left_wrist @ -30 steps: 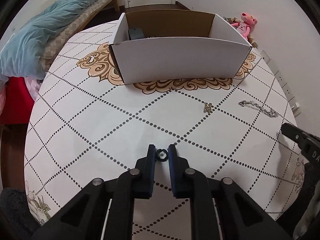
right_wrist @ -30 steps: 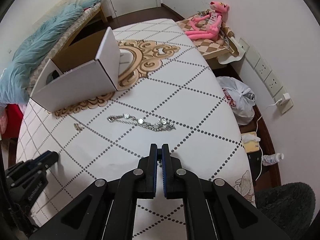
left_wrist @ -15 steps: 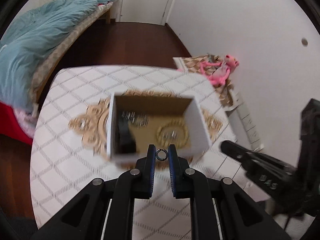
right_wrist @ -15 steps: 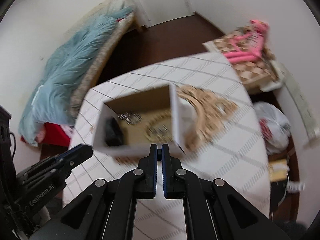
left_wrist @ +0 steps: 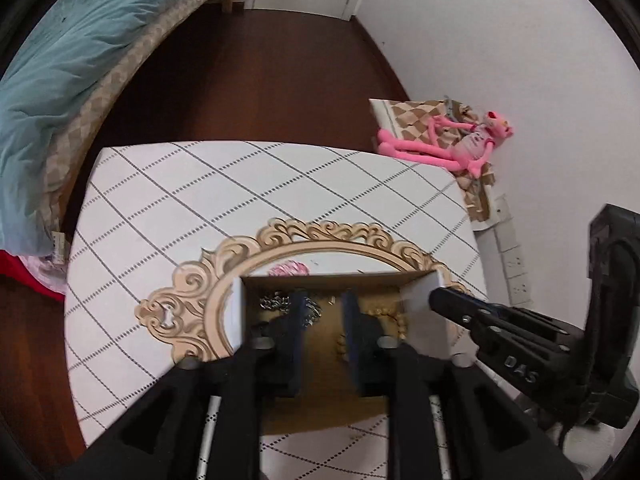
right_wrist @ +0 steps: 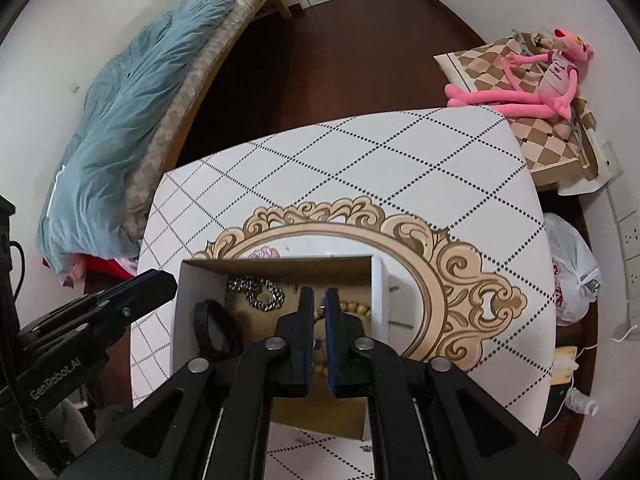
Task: Organize jewelry
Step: 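Drop the black ring into the box with the left tool while the right tool releases its charm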
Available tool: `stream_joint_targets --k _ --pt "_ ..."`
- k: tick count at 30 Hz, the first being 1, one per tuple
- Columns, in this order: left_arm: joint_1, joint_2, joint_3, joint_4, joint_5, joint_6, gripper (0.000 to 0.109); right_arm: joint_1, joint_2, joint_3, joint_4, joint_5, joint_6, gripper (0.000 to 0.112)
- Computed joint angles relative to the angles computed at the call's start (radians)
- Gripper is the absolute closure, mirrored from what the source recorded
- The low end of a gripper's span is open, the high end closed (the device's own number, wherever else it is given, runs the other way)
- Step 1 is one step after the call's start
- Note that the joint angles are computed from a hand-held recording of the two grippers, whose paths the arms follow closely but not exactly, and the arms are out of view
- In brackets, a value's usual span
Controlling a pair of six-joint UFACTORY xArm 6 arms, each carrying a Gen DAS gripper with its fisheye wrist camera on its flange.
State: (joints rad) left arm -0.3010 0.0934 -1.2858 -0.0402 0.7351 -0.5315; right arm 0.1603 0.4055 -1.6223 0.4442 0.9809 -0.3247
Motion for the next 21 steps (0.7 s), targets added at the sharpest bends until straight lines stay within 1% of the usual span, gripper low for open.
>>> stream_joint_targets --k 1,2,3,4,7,8,9,10,11,13,14,15,16,17,18,21 --pt "0.001 0.000 -0.001 0.023 -0.001 -0.015 0.054 -0.003 0.002 -0.007 0.000 -0.002 0.003 0.086" --pt "0.002 -0.004 0.001 0.046 -0.005 -0.034 0.036 -0.005 0.001 -0.010 0.002 -0.003 0.001 0.081" --pt "0.004 -0.009 0.007 0.058 -0.012 -0.043 0.035 -0.007 -0.001 -0.009 0.001 -0.007 0.003 0.080" --pt "0.003 -0.015 0.008 0.094 -0.003 -0.068 0.035 -0.007 -0.007 -0.003 -0.006 -0.018 0.009 0.080" --pt "0.008 -0.019 0.001 0.141 0.031 -0.094 0.034 -0.008 -0.028 0.023 -0.029 -0.049 0.015 0.078" --pt "0.008 -0.025 0.006 0.170 0.040 -0.114 0.024 -0.006 -0.038 0.037 -0.053 -0.061 0.025 0.072" --pt "0.006 -0.034 0.014 0.201 0.049 -0.135 0.017 -0.005 -0.047 0.050 -0.066 -0.073 0.028 0.065" --pt "0.003 -0.044 0.026 0.231 0.053 -0.157 0.009 -0.004 -0.067 0.079 -0.086 -0.098 0.031 0.060" --pt "0.001 -0.055 0.039 0.259 0.053 -0.180 0.009 0.000 -0.085 0.106 -0.124 -0.121 0.048 0.054" --pt "-0.008 -0.075 0.065 0.309 0.058 -0.221 0.008 0.005 -0.120 0.163 -0.171 -0.161 0.063 0.050" --pt "-0.014 -0.085 0.078 0.341 0.065 -0.247 0.008 0.011 -0.143 0.201 -0.216 -0.188 0.083 0.046" --pt "-0.021 -0.094 0.090 0.372 0.072 -0.272 0.008 0.014 -0.158 0.226 -0.246 -0.201 0.095 0.034" --pt "-0.031 -0.107 0.110 0.413 0.079 -0.303 0.007 0.015 -0.171 0.250 -0.266 -0.211 0.105 0.027" --pt "-0.037 -0.117 0.125 0.431 0.080 -0.318 0.006 0.017 -0.185 0.275 -0.287 -0.222 0.115 0.016" --pt "-0.044 -0.124 0.138 0.448 0.083 -0.336 0.006 0.021 -0.200 0.301 -0.310 -0.236 0.125 0.013" --pt "-0.063 -0.151 0.183 0.475 0.095 -0.372 0.006 0.031 -0.246 0.377 -0.379 -0.274 0.156 0.013"
